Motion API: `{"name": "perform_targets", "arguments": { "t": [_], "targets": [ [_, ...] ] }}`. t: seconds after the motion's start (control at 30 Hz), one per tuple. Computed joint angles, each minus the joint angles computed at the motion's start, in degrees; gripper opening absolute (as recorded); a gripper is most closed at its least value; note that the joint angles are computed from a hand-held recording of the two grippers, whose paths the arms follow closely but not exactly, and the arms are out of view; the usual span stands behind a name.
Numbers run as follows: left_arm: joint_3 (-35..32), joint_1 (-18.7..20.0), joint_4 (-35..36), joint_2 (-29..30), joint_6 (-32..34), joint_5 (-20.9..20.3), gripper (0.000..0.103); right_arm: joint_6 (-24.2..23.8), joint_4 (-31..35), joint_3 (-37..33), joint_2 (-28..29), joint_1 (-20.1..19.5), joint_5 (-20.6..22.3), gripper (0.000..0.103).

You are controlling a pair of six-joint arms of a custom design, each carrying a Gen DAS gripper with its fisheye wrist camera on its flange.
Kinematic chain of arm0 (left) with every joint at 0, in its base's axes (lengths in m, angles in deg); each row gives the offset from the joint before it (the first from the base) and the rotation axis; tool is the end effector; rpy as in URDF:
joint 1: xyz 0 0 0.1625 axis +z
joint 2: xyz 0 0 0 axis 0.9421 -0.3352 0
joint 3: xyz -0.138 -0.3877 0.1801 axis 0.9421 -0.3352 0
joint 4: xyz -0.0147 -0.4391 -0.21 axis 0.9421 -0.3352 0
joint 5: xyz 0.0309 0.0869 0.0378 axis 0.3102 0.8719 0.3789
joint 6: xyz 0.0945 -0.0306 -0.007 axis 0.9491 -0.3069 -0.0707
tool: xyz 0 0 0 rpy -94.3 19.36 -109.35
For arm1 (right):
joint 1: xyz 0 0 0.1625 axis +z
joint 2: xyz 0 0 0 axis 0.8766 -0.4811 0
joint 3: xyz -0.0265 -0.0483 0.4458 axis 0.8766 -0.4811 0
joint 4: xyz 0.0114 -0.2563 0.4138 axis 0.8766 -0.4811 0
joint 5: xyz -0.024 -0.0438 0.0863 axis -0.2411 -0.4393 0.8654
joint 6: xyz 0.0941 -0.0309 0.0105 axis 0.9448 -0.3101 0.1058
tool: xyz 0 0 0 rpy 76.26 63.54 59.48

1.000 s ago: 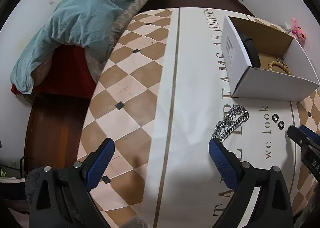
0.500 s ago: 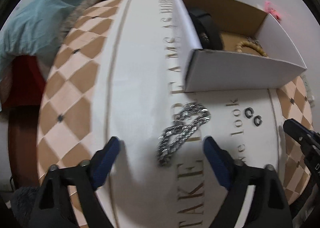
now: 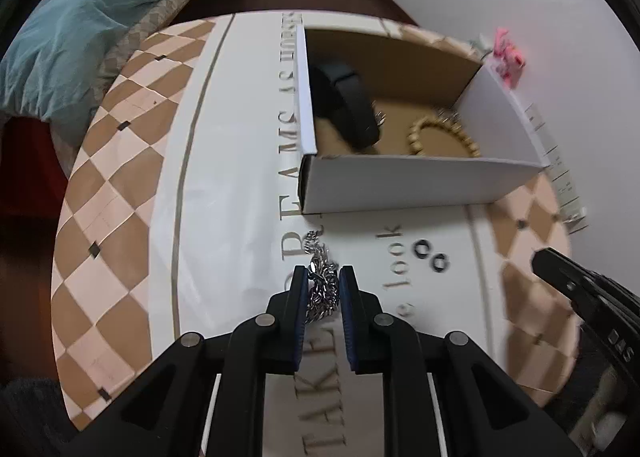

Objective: Organize jewelry
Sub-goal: 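Carry the chain and earring into the box and open both grippers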

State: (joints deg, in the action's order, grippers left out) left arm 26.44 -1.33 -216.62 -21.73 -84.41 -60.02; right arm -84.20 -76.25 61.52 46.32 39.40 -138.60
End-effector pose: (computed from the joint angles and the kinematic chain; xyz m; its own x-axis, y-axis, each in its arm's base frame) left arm -0.1185 -0.8407 0.1741 -0.7876 0.2492 -0.5636 0.3892 0.9103 -0.1414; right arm 0.2230 -0.7853 0.0719 -0.8484 0.1598 0.5047 -0.1316 0.8598 -0.4934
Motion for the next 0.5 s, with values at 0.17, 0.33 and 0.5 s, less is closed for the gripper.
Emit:
{"name": "perform_targets", "arguments": {
  "t": [0.17, 0.33, 0.5],
  "targets": [
    [1.05, -1.05, -0.34, -3.21, -1.25, -4.47, 0.013, 0.01, 1.00, 0.06, -2.18, 0.61, 3.14, 0.009],
    [-2.22, -2.50, -0.71, -3.66, -0.19, -9.15, 0.013, -0.35, 2.52, -2.50, -3.01, 1.28, 6.08, 0.009],
    [-10.79, -3.12, 1.64, 0.47, 1.29, -12.13, 0.013, -2.51, 5.62, -9.19, -0.99, 1.79, 7.14, 0.009]
  ]
}}
